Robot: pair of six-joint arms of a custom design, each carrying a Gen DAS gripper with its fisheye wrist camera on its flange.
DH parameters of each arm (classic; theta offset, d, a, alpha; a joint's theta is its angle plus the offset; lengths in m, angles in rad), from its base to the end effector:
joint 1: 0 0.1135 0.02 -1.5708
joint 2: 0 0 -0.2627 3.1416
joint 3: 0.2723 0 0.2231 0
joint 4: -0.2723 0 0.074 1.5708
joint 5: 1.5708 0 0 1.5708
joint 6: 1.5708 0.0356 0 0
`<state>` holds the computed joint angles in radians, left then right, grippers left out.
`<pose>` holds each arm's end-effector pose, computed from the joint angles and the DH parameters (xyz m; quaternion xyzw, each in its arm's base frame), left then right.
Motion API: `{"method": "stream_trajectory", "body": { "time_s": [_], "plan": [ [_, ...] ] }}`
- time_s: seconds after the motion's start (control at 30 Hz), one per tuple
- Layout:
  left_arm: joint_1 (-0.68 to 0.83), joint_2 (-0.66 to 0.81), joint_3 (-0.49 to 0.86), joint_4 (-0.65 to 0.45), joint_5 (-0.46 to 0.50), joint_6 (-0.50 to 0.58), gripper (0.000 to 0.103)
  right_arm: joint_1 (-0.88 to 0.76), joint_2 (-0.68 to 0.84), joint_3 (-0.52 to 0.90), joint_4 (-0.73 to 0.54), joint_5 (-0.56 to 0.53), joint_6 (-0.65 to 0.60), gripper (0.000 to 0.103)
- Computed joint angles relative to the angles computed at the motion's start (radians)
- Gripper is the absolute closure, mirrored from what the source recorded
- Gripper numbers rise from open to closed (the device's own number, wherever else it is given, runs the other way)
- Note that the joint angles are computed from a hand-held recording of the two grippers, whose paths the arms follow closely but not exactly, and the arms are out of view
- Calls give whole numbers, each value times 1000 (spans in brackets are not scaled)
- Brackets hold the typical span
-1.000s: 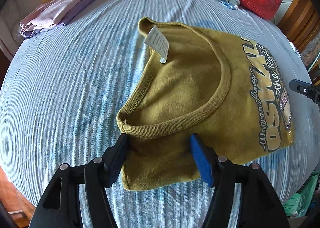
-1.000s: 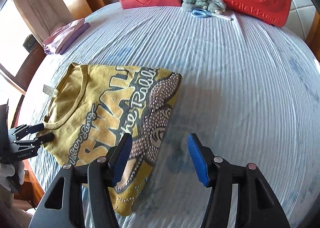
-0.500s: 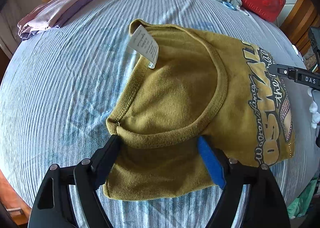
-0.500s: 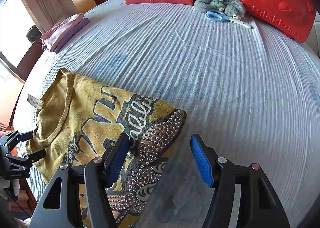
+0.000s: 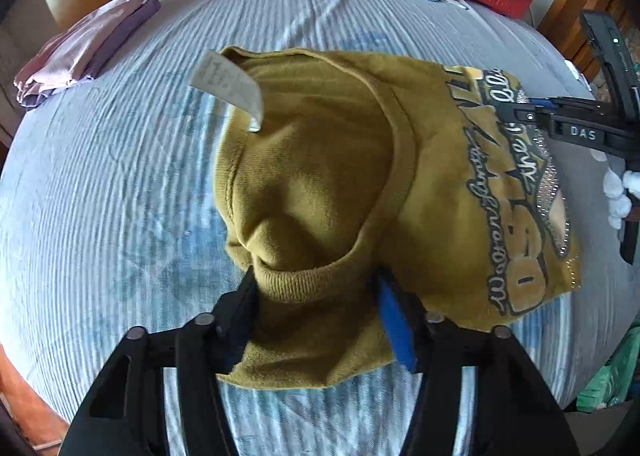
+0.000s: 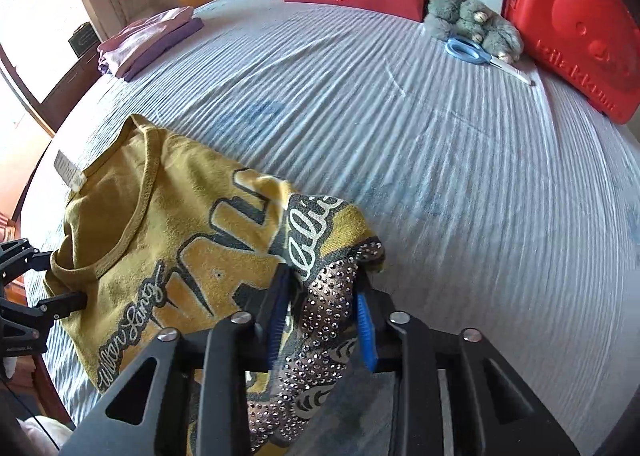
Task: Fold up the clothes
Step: 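Grasp the collar with the left gripper while the right gripper grasps the studded print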
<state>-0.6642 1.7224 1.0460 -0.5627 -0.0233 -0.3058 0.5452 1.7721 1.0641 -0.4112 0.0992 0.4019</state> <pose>0.2371 -0.1846 0.1818 0.1739 0.9708 -0.0668 0.1514 0.2776 0.1642 0.1783 -0.0586 0.9717 0.0590 0.2210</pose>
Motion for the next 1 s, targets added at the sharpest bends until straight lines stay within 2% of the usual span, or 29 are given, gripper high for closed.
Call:
{"method": "stream_trajectory", "body": {
  "time_s": [0.13,0.2,0.3,0.37,0.4,0.43,0.5,0.53,0.67,0.83,0.9,0.97,1.0],
  "plan": [
    [43,12,2,27,39,-14,53,-7,3,7,-6,-20,1,80],
    [65,29,19,37,61,-9,51,-24,1,-5,13,-46,4,75],
    [86,62,56,43,92,22,36,-26,-5,-35,59,-51,8,70],
    [55,86,88,19,42,32,36,-17,-3,-27,45,-41,12,75],
    [50,85,86,21,31,35,40,-15,-3,-25,41,-48,14,77],
    [47,83,83,23,21,36,50,-13,-3,-23,38,-55,17,82],
    [74,77,77,32,40,18,63,-4,-1,-19,33,-42,9,82],
    [87,81,81,35,59,17,66,-5,1,-17,33,-42,10,83],
    [69,114,129,6,44,27,71,-7,13,4,16,-46,8,84],
    [82,138,139,53,71,28,67,-29,-17,-62,95,-78,49,82],
    [66,157,161,51,43,29,66,-25,-18,-61,94,-69,60,82],
    [48,170,177,49,11,28,72,-13,-12,-44,72,-52,66,84],
    [46,172,182,48,20,15,81,-6,-8,-32,56,-42,66,85]
  ]
}}
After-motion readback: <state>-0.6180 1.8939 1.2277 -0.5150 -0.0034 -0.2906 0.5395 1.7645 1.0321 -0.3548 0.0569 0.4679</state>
